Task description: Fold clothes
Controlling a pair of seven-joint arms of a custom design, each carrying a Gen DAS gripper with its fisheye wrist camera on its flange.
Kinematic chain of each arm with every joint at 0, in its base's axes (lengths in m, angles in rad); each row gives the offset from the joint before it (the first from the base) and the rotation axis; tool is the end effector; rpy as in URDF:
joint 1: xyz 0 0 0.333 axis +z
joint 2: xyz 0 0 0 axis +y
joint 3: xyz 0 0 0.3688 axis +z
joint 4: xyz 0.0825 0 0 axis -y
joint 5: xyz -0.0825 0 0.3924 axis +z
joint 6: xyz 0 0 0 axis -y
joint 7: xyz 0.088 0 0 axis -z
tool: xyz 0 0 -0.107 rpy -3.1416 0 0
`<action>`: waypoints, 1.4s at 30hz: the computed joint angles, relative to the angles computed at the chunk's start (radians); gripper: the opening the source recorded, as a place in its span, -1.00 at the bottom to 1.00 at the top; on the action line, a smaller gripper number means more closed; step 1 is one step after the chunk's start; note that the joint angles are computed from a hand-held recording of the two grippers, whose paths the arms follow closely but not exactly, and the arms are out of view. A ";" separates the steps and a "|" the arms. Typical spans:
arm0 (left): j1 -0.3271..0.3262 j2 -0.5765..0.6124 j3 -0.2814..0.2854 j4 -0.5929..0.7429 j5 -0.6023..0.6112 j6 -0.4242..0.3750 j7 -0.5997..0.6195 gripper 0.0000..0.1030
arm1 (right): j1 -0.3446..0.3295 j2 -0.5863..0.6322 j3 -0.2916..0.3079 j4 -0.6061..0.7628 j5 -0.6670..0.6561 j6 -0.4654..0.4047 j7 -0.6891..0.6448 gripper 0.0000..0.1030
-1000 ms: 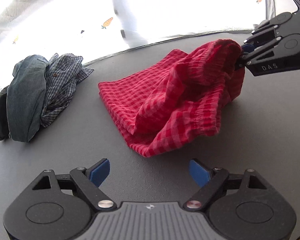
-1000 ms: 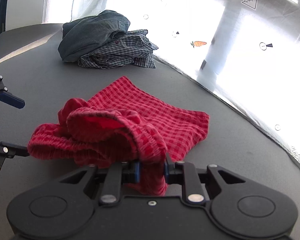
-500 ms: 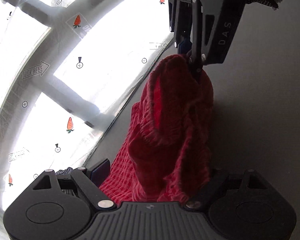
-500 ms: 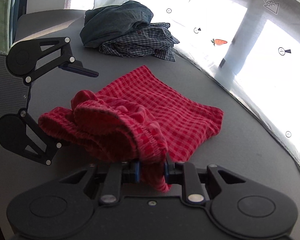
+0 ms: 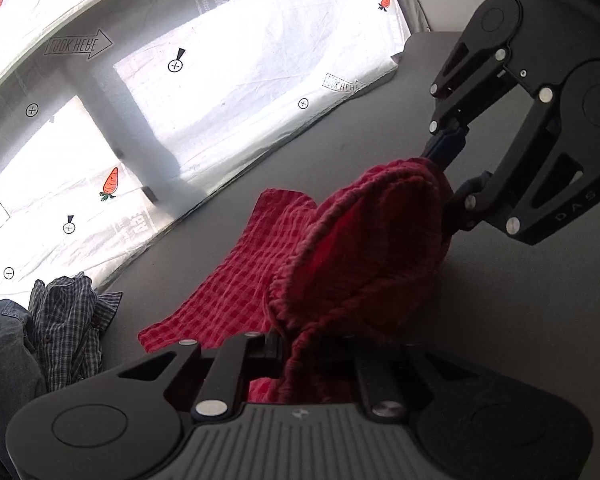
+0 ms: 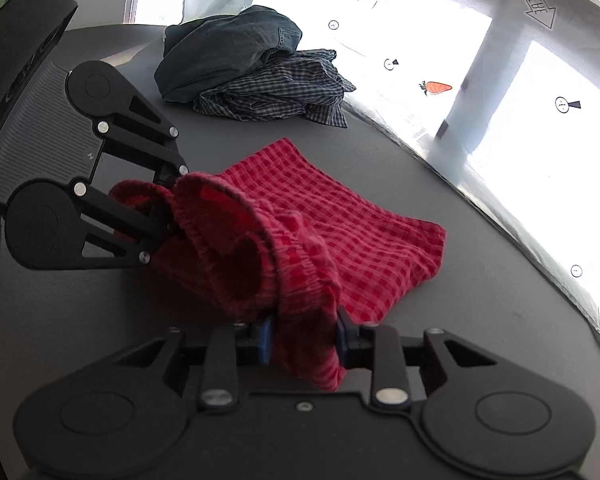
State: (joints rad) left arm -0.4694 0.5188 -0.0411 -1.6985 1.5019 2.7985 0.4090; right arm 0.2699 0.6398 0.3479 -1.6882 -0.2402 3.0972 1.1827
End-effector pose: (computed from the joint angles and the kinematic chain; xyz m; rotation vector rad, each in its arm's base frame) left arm 0.6108 -0.3904 0.3671 -0.9942 2.0427 -0.5958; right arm 0.6439 0.4101 0.3782 -2.3326 0.5721 -0.5835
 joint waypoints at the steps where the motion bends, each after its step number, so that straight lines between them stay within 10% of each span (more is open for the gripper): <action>1: 0.003 0.001 0.002 0.007 0.000 0.000 -0.003 -0.71 | 0.019 -0.002 -0.023 -0.003 -0.010 0.010 0.003 -0.03; 6: 0.013 0.023 0.011 0.044 -0.027 0.040 0.045 -0.71 | 0.249 0.026 -0.301 0.042 -0.103 0.078 0.099 -0.02; 9: 0.012 0.020 0.022 0.032 -0.021 0.065 0.030 -0.71 | 0.285 0.076 -0.346 0.117 -0.122 0.072 0.156 -0.09; 11: 0.016 0.021 0.027 0.029 -0.027 0.077 0.024 -0.71 | 0.232 0.102 -0.272 0.163 -0.116 0.042 0.163 -0.64; 16: 0.018 0.032 0.047 0.030 0.019 0.031 -0.060 -0.37 | -0.001 0.171 0.057 0.251 0.026 -0.027 0.135 -0.73; 19: 0.040 0.035 0.038 0.026 0.012 0.033 -0.062 -0.27 | -0.042 0.212 0.130 0.310 0.098 -0.049 0.124 -0.75; 30: 0.110 0.056 0.054 0.009 -0.230 0.183 0.001 0.02 | -0.022 0.311 0.141 0.477 0.193 -0.111 0.027 -0.78; 32: 0.083 0.080 0.093 0.039 -0.242 0.202 -0.039 -0.11 | -0.026 0.322 0.154 0.491 0.213 -0.121 -0.005 -0.78; 34: 0.031 0.101 0.152 0.074 -0.227 0.181 -0.090 -0.68 | -0.026 0.330 0.158 0.502 0.232 -0.125 -0.031 -0.78; 42: -0.003 0.175 0.205 0.204 -0.416 0.101 -0.074 -0.73 | 0.070 0.452 0.066 0.752 0.283 -0.182 -0.021 -0.78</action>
State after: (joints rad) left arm -0.4722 0.6934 0.1639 -1.4943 1.0860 2.9000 0.3350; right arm 0.3396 1.0916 0.4143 -0.9361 0.0428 2.9152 1.1613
